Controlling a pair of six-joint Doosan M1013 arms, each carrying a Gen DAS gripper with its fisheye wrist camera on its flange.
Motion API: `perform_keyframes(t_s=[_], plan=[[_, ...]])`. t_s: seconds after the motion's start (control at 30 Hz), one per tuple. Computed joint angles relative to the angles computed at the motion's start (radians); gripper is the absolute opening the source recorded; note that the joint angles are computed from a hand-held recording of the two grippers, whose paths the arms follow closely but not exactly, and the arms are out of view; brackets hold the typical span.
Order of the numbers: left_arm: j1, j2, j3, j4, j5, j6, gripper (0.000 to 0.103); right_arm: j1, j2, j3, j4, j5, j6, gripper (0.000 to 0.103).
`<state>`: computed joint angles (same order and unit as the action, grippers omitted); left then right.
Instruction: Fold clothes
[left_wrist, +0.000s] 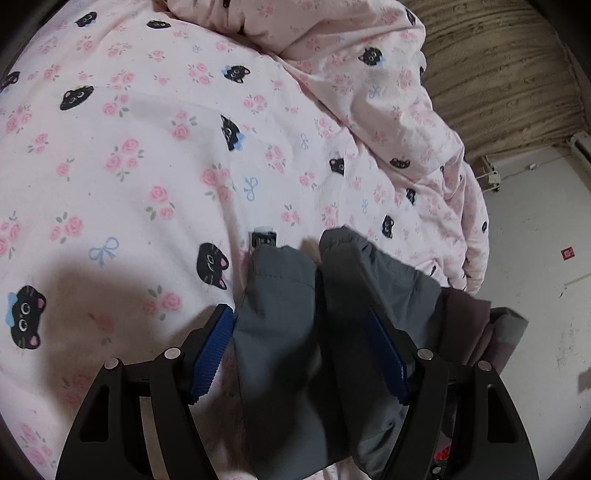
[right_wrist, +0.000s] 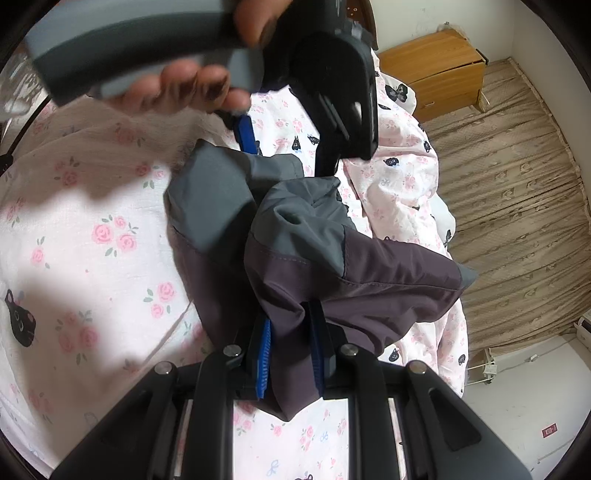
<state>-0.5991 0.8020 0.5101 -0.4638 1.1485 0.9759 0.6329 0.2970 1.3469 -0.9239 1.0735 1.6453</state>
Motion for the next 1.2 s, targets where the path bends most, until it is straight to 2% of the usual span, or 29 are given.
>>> perform_keyframes(t_s=[0.17, 0.33, 0.43, 0.47, 0.5, 0.57, 0.6, 0.73, 0.9, 1.1, 1.2], plan=[[0.015, -0.02, 0.035, -0.11, -0.066, 0.057, 0.069, 0.002, -0.004, 0.008, 0.001, -0.002, -0.002, 0.02], [0.006, 0.029, -0.043, -0.157, 0.001, 0.077, 0.069, 0.007, -0.007, 0.011, 0.003, 0.0, 0.003, 0.02], [-0.003, 0.053, -0.081, -0.165, 0.016, 0.089, 0.068, 0.009, -0.008, 0.014, 0.001, 0.001, 0.003, 0.02], [-0.007, 0.06, -0.095, -0.161, 0.023, 0.093, 0.058, 0.01, -0.009, 0.015, -0.001, 0.001, 0.003, 0.02], [-0.01, 0.066, -0.111, -0.146, 0.034, 0.098, 0.035, 0.01, -0.01, 0.017, -0.003, 0.001, 0.003, 0.02], [-0.016, 0.08, -0.144, -0.117, 0.056, 0.107, 0.01, 0.011, -0.013, 0.02, -0.006, -0.002, 0.007, 0.02], [-0.018, 0.081, -0.147, -0.109, 0.055, 0.114, 0.006, 0.011, -0.014, 0.022, -0.01, -0.005, 0.01, 0.02], [-0.016, 0.021, -0.039, -0.136, -0.058, 0.174, 0.003, 0.012, -0.02, 0.031, -0.034, -0.013, 0.029, 0.019], [-0.022, -0.054, 0.069, -0.085, -0.141, 0.193, 0.002, 0.015, -0.031, 0.039, -0.045, -0.027, 0.033, 0.019], [-0.022, -0.057, 0.095, 0.006, -0.052, 0.089, 0.003, 0.018, -0.025, 0.033, 0.006, -0.041, -0.087, 0.019], [-0.017, -0.066, 0.115, 0.023, -0.035, 0.054, 0.007, 0.017, -0.016, 0.024, 0.036, -0.047, -0.147, 0.019]])
